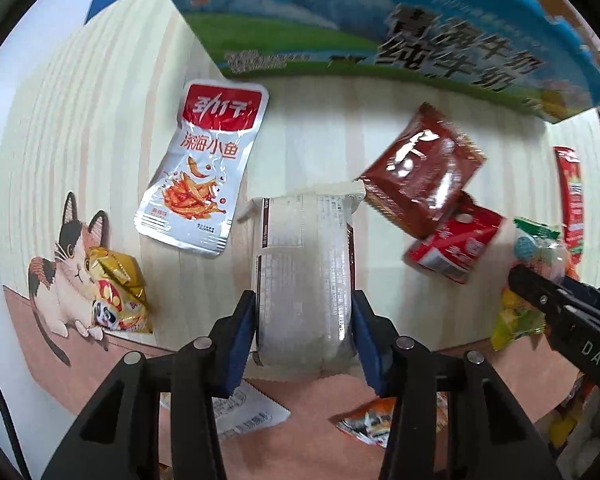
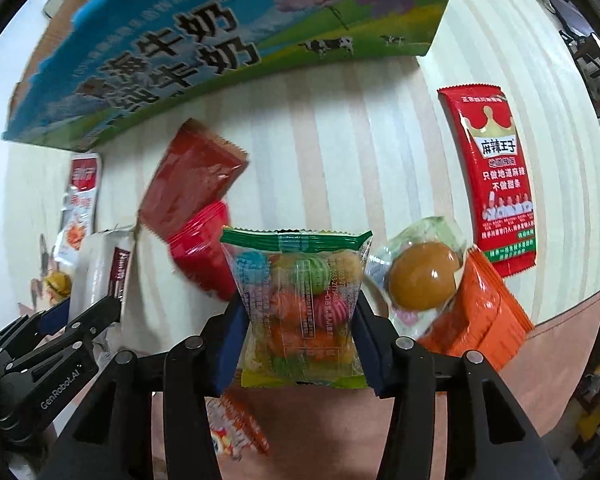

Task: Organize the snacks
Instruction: 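Lower the bread and candy bag into the box and open both tools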

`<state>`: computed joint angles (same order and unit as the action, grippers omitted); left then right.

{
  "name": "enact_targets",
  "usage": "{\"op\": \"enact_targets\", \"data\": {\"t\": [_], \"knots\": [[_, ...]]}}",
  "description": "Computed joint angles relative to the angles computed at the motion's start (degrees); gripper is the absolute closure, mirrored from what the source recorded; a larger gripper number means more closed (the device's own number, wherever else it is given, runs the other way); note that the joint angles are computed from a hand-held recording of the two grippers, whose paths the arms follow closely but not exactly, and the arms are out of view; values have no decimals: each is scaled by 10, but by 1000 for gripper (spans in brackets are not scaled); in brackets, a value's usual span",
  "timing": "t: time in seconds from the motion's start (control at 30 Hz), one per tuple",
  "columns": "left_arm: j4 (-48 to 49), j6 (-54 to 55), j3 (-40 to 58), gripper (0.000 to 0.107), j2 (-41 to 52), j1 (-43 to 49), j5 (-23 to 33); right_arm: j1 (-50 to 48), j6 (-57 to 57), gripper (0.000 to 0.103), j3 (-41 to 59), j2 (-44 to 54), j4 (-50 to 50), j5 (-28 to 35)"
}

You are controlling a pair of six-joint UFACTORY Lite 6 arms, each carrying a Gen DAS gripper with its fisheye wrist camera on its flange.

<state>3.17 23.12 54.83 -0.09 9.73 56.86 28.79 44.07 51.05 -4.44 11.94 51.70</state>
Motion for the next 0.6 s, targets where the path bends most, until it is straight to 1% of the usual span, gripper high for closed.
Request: {"op": "enact_targets", "data": {"t": [0.07, 0.13, 0.23, 0.3, 0.37, 0.4, 0.47, 0.5, 0.53, 0.57, 0.6], "knots": [[-12, 8, -8, 63, -31, -2, 16, -1, 0, 50, 7, -27, -1, 24], [-17, 11, -18, 63, -66, -7, 30, 8, 8, 50, 25, -29, -5, 32], [-33, 27, -11, 64, -104, -5, 68, 5, 8, 50, 30, -69, -6, 58], [-49, 32, 3, 64, -124, -8, 98, -23, -21, 50, 39, -89, -4, 80], [-66, 37, 31, 64, -134, -11, 132, -31, -26, 51, 62, -96, -4, 96], [-76, 53, 69, 64, -131, 2, 162, -37, -30, 51, 76, -102, -3, 106], [-98, 67, 144, 64, -101, 13, 204, -54, -41, 51, 104, -115, -3, 132], [-108, 78, 197, 64, -73, 25, 223, -62, -45, 51, 124, -114, -3, 141], [-123, 76, 232, 64, -59, 24, 240, -62, -42, 51, 136, -109, -3, 138], [-133, 70, 259, 64, -45, 18, 249, -71, -48, 51, 159, -105, 0, 145], [-149, 62, 306, 64, -24, 15, 268, -84, -55, 51, 183, -99, 4, 154]]}}
